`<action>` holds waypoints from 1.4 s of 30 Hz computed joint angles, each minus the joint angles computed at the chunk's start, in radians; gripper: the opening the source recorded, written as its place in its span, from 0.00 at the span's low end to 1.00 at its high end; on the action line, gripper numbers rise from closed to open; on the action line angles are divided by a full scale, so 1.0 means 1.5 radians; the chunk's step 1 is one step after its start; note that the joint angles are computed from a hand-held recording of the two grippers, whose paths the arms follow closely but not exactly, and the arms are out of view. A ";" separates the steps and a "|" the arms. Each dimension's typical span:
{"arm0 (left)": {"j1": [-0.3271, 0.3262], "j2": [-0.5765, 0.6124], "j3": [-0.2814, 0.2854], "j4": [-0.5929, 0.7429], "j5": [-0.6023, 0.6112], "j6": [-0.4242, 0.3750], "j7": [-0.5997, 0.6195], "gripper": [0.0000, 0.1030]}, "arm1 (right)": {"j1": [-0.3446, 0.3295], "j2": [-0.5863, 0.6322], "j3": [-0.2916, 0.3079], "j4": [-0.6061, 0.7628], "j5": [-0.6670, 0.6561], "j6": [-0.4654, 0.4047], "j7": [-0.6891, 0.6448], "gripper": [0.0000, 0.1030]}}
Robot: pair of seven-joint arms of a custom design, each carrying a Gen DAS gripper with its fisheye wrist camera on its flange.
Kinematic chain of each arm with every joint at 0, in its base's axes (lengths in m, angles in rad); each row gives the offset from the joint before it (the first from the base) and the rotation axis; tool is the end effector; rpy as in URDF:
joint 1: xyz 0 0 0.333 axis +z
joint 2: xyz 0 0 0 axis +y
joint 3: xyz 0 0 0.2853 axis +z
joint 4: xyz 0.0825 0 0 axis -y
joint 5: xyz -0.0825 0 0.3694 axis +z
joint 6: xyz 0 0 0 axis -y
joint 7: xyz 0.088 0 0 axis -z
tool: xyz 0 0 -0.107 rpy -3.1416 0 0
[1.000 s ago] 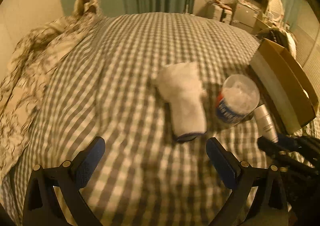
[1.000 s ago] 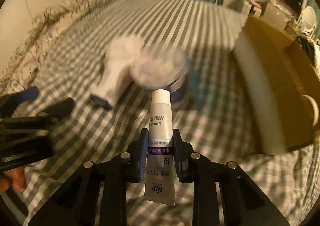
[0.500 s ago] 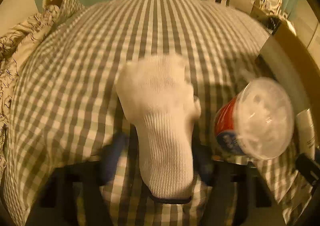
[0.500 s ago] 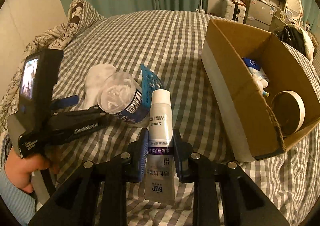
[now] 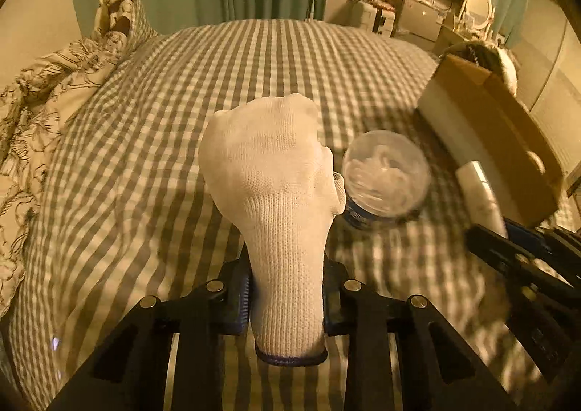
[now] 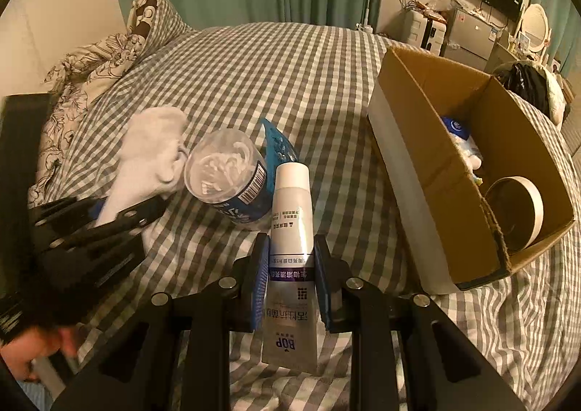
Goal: Organize objects
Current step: 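Grasp the white BOP tube with the right tool while the left tool grasps the white glove, then carry the glove and tube into the cardboard box and open both tools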
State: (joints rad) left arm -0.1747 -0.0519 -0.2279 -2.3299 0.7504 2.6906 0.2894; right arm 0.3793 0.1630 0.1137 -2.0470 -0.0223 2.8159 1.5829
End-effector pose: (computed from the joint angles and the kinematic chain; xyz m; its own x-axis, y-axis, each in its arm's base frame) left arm 0.4695 -0.2244 0.3746 0.2408 -0.9693 0.0501 -0.7941 -0.2265 -0.5641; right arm 0.5349 0.2860 0.4098 0.4749 -0.8800 -0.0074 -0.7248 -0.3863 -0.5704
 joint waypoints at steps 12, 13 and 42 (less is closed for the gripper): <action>0.000 -0.180 -0.078 -0.054 0.037 -0.059 -0.045 0.27 | 0.001 -0.170 0.005 -0.126 0.058 0.050 -0.026 0.22; 0.002 -0.184 -0.085 -0.048 0.039 -0.062 -0.045 0.27 | 0.004 -0.188 0.000 -0.133 0.072 0.054 -0.039 0.22; -0.165 0.398 0.007 0.657 -0.050 -0.124 0.257 0.27 | -0.151 0.066 -0.054 0.252 0.205 -0.062 -0.200 0.23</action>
State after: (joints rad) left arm -0.4216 0.5455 -0.2171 -1.3440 0.6757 2.5042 0.6754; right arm 0.1526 0.2616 0.0323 -1.6694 0.2850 2.7227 1.2836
